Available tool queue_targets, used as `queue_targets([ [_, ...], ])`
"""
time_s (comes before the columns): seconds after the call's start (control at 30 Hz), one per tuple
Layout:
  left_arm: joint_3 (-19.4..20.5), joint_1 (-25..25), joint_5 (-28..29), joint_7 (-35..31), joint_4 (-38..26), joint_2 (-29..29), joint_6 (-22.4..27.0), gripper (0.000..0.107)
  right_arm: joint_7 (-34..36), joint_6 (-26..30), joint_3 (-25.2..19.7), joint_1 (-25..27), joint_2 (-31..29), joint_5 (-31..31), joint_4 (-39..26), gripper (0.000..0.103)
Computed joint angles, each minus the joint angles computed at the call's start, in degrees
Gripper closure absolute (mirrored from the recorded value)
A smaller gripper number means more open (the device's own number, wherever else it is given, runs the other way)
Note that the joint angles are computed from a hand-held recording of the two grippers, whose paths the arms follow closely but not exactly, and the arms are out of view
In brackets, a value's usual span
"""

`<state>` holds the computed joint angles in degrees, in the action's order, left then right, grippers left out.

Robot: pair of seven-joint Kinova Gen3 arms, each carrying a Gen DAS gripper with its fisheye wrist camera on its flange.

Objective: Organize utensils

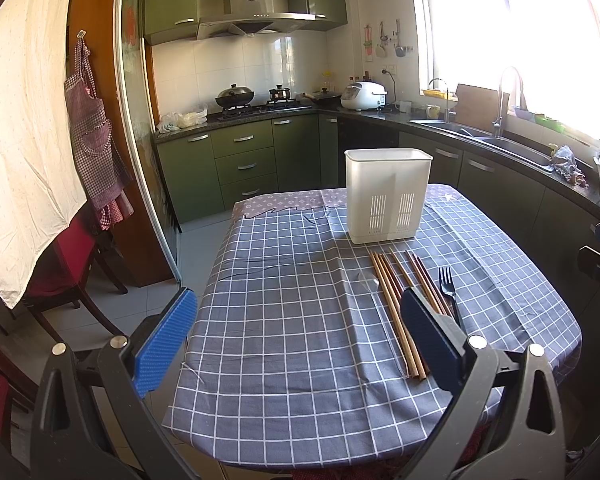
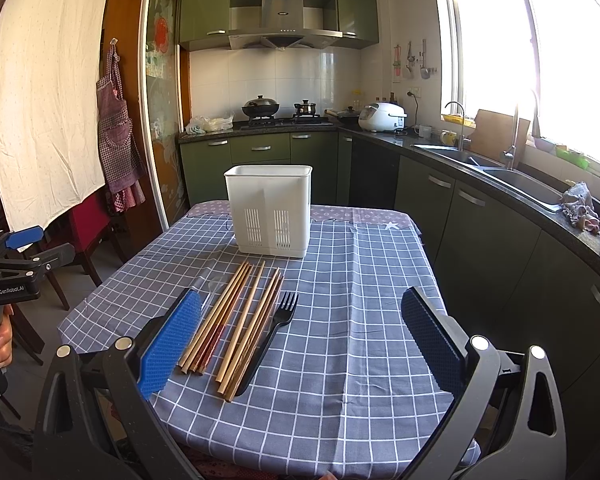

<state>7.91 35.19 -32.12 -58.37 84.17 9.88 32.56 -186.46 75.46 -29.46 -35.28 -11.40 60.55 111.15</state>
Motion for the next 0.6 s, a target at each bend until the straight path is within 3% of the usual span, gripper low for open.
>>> queue_targets([
  [0.6,0.4,0.0,1.2,-1.9,-1.6,1.3,1.9,0.011,0.6,-1.5,1.1,0.2,0.1,-1.0,-0.1,0.004],
])
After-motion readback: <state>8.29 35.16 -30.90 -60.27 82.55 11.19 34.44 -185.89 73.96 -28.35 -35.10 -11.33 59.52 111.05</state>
